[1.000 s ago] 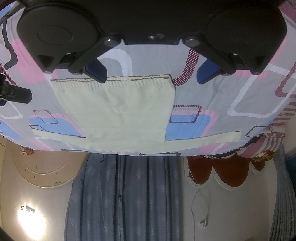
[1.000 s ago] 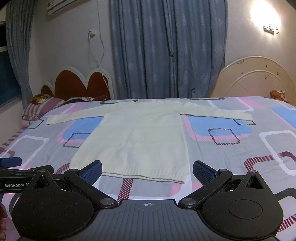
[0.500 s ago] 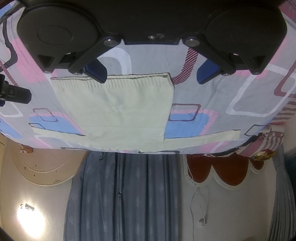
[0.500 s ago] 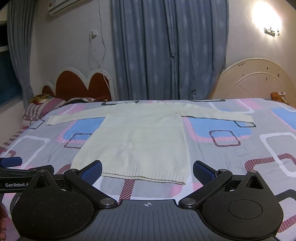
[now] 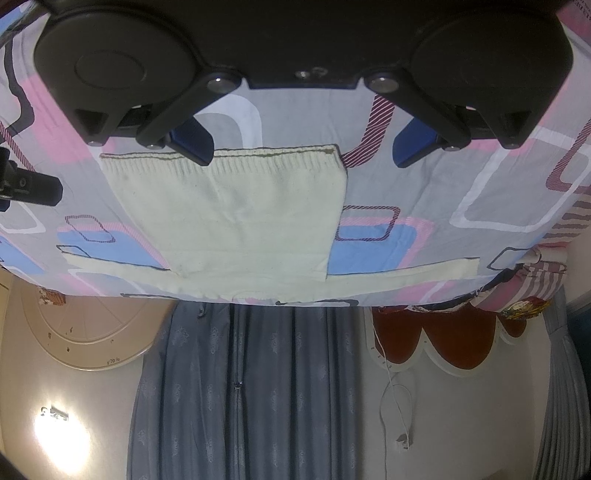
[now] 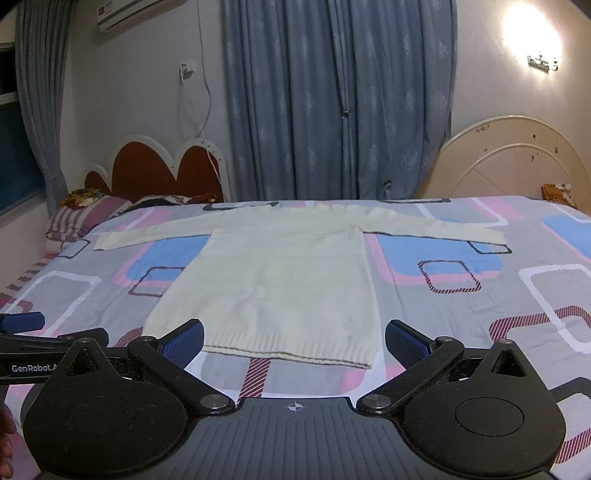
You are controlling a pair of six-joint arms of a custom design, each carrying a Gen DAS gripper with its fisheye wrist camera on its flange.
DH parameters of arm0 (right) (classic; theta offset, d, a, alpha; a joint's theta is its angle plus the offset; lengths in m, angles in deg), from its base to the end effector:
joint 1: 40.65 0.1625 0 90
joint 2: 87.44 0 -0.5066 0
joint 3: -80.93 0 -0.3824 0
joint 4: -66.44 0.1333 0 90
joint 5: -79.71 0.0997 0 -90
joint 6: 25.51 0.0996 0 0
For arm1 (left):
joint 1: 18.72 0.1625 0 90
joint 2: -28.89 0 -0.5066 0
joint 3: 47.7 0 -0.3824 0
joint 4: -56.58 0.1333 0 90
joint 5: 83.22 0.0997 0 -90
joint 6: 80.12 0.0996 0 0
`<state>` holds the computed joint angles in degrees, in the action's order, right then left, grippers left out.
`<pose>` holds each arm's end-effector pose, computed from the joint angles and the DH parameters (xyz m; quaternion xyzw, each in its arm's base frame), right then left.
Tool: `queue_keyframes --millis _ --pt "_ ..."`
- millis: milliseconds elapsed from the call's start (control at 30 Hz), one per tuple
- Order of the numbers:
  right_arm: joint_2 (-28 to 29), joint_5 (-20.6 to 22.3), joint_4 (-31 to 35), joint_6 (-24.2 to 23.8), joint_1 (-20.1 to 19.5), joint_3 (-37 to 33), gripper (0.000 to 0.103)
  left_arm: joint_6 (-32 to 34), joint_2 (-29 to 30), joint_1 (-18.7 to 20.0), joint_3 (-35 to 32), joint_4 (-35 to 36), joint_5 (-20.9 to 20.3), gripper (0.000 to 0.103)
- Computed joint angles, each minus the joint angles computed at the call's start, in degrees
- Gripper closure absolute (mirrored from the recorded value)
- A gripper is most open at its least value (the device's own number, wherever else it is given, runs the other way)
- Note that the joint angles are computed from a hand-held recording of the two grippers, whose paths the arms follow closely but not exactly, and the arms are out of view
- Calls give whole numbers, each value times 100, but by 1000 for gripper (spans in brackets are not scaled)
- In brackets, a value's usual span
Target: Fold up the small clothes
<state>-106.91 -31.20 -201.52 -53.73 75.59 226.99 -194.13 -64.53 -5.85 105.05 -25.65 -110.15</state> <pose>0.2577 -0.3018 0.0441 0.3356 -0.8240 0.4233 0.1709 -0.1085 -0.2526 0.2299 0.0495 0.7653 -0.4795 0.4265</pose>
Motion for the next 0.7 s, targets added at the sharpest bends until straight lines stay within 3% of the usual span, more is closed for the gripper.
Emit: queue_keyframes --millis 600,700 --pt "-3 1 53 -55 -20 -45 0 254 -105 110 22 -247 39 0" --pt "-29 -36 45 -87 -45 -68 0 -319 82 237 -117 186 166 0"
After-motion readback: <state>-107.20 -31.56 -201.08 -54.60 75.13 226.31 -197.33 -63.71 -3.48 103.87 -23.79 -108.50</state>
